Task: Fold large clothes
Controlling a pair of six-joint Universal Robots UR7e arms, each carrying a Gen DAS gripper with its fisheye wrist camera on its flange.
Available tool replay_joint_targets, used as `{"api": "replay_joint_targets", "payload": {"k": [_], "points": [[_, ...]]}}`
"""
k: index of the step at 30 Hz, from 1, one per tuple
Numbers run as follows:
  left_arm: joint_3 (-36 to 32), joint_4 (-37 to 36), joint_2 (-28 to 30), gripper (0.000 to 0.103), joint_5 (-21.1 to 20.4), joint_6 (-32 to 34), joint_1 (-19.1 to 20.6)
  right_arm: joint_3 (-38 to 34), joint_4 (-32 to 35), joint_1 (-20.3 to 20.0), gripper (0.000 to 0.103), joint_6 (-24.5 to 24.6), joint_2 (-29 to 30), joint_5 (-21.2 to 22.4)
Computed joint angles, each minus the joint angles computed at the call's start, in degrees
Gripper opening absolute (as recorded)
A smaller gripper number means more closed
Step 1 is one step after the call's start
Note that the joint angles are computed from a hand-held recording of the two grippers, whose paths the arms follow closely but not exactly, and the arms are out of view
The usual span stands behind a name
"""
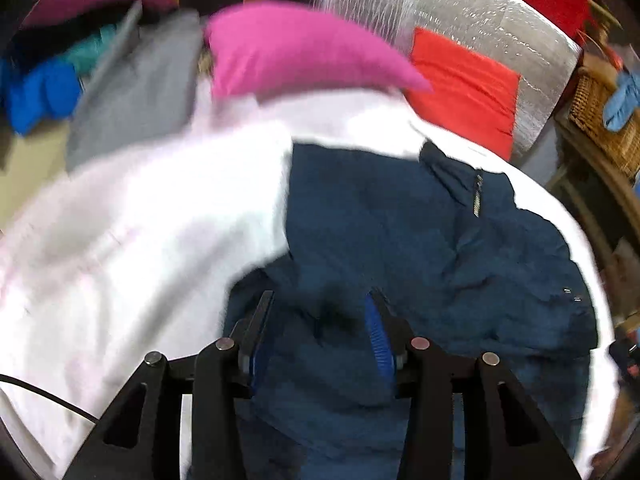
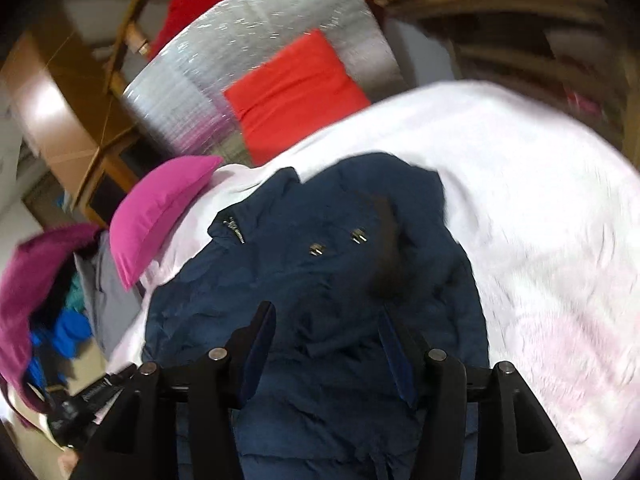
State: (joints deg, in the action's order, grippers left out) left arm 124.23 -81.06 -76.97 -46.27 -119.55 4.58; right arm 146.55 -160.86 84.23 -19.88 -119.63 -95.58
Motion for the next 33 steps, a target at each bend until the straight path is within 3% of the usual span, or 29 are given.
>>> {"api": "replay_joint_targets", "payload": {"k": [3,7,14,17,20,24,27,31,33], "points": [[-1.7,5.1,1.5,0.046,1.8,-2.3,-0.1,-0.7,-4.5,4.7,0.056,1.2,4.7,-4.2],[-1.6,4.5,1.7,0.046,3.1,-1.8,0.7,-2.0,-10.3,8.6,0.056,1.5,11.0,-10.1],[-2.7,3.8,3.7,0.046,4.1,-0.7,2.5,-4.5,-10.8,7.3,0.056,3.2,18.3,-16.6],[-3.1,3.1,4.8,0.046,3.9,0.0,3.0,-4.4,-9.2,4.8,0.056,2.4,19.3,-16.1],[-3.2,1.9,5.5,0.046,3.7,1.1,3.8,-4.7,-8.3,5.7,0.056,2.0,18.8,-16.5],[-3.5,0.7,6.5,0.047,3.6,2.5,4.9,-4.5,-5.6,5.6,0.056,1.2,14.7,-9.1],[-3.9,-3.2,8.4,0.065,1.6,8.9,7.2,-4.4,-5.0,7.5,0.056,-0.4,15.2,-6.8],[-5.2,-1.8,10.6,0.066,1.2,10.7,8.1,-5.8,-1.4,9.2,0.056,0.2,21.0,-11.6],[-5.2,-2.3,9.9,0.066,0.9,12.1,8.1,-5.9,-1.0,8.6,0.056,-0.2,21.2,-11.4]]}}
